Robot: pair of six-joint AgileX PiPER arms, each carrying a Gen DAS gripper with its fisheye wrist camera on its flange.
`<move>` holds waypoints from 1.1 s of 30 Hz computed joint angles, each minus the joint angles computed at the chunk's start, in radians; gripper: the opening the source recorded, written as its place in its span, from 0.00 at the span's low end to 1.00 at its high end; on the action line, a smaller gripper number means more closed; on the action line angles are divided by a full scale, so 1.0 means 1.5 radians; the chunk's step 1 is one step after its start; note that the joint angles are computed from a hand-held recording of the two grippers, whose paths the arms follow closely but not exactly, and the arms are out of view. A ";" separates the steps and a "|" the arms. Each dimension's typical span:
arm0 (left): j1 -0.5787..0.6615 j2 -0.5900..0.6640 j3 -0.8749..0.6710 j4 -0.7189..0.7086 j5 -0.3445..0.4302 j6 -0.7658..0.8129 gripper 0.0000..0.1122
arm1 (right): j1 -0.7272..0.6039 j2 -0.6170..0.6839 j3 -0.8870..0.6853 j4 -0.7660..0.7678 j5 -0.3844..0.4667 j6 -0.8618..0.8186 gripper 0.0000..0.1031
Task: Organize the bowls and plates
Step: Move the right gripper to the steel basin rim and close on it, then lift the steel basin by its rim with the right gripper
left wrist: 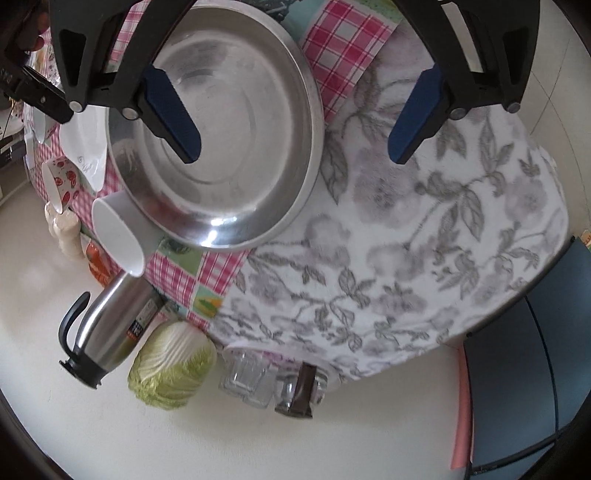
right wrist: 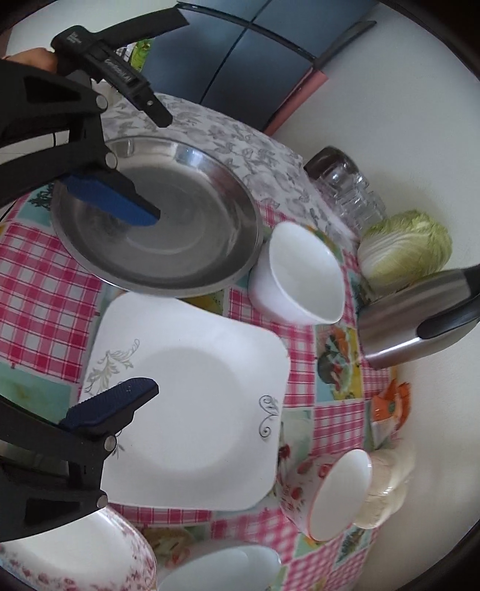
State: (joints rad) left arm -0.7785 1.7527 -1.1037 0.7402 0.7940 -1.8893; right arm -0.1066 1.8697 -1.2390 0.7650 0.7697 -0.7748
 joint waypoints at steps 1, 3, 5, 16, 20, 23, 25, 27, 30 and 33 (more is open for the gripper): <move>0.006 0.001 0.008 -0.002 -0.017 -0.001 0.83 | 0.002 0.008 -0.005 0.004 0.001 0.000 0.79; 0.018 0.003 0.023 -0.003 -0.056 -0.005 0.81 | 0.005 0.027 -0.017 0.011 0.010 -0.003 0.70; 0.024 0.008 0.031 0.003 -0.080 -0.011 0.81 | 0.008 0.043 -0.028 0.016 0.021 -0.003 0.58; 0.052 0.023 0.061 -0.004 -0.137 -0.029 0.21 | 0.030 0.077 -0.052 0.017 0.018 0.000 0.19; 0.056 0.016 0.084 0.016 -0.147 -0.069 0.16 | 0.039 0.083 -0.056 0.008 0.010 0.007 0.15; 0.053 0.009 0.094 0.021 -0.131 -0.080 0.16 | 0.044 0.086 -0.058 0.010 0.014 0.003 0.15; 0.054 0.000 0.104 0.020 -0.123 -0.086 0.16 | 0.051 0.083 -0.053 0.010 0.007 -0.002 0.14; 0.058 -0.010 0.120 0.028 -0.133 -0.101 0.16 | 0.057 0.082 -0.053 0.014 0.010 -0.010 0.15; 0.060 -0.020 0.137 0.038 -0.142 -0.117 0.16 | 0.071 0.085 -0.052 0.008 0.011 -0.010 0.15; 0.064 -0.025 0.146 0.045 -0.150 -0.127 0.16 | 0.088 0.087 -0.047 -0.005 -0.003 -0.006 0.15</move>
State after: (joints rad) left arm -0.6819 1.7158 -0.8854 0.8071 0.5690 -2.0804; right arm 0.0249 2.0006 -1.3099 0.7568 0.7658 -0.7842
